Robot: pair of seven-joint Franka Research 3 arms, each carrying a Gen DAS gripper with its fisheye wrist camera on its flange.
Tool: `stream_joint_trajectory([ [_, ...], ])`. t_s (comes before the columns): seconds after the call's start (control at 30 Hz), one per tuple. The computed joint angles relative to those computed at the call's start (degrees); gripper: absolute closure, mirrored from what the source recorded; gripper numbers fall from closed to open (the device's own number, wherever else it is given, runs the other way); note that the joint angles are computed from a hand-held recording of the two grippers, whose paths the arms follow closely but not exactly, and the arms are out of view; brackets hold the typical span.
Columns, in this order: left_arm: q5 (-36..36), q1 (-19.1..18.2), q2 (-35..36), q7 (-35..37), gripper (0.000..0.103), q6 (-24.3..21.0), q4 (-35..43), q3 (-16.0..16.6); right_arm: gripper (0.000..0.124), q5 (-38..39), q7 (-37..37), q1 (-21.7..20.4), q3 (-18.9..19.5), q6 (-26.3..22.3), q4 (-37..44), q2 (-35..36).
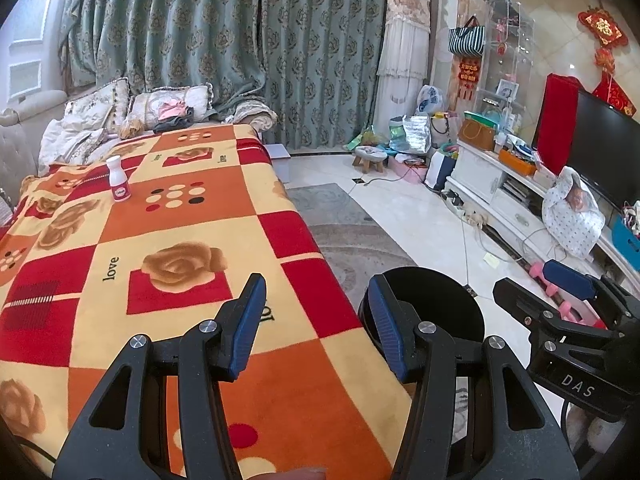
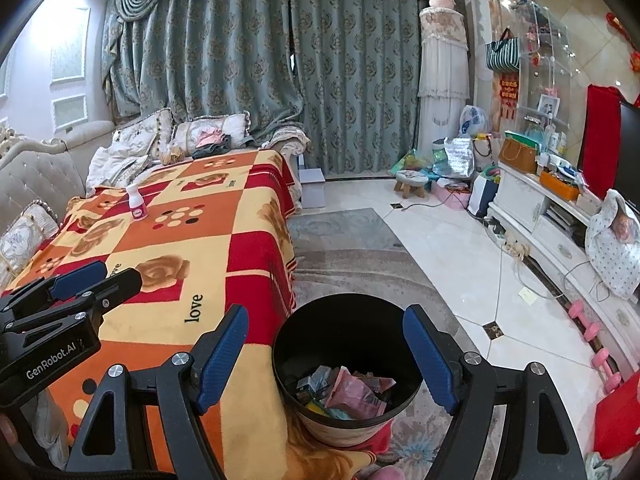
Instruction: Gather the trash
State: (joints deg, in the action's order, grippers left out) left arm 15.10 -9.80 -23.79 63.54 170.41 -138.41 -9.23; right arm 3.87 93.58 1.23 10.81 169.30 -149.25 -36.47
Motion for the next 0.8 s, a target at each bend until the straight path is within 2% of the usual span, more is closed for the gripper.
stream_joint_trajectory([
  [0.8, -0.66, -0.75, 0.76, 0.50, 0.051, 0.32, -0.05, 0.36, 0.045, -0.13, -0.01, -0.07, -0.09, 0.18, -0.65, 0.18],
])
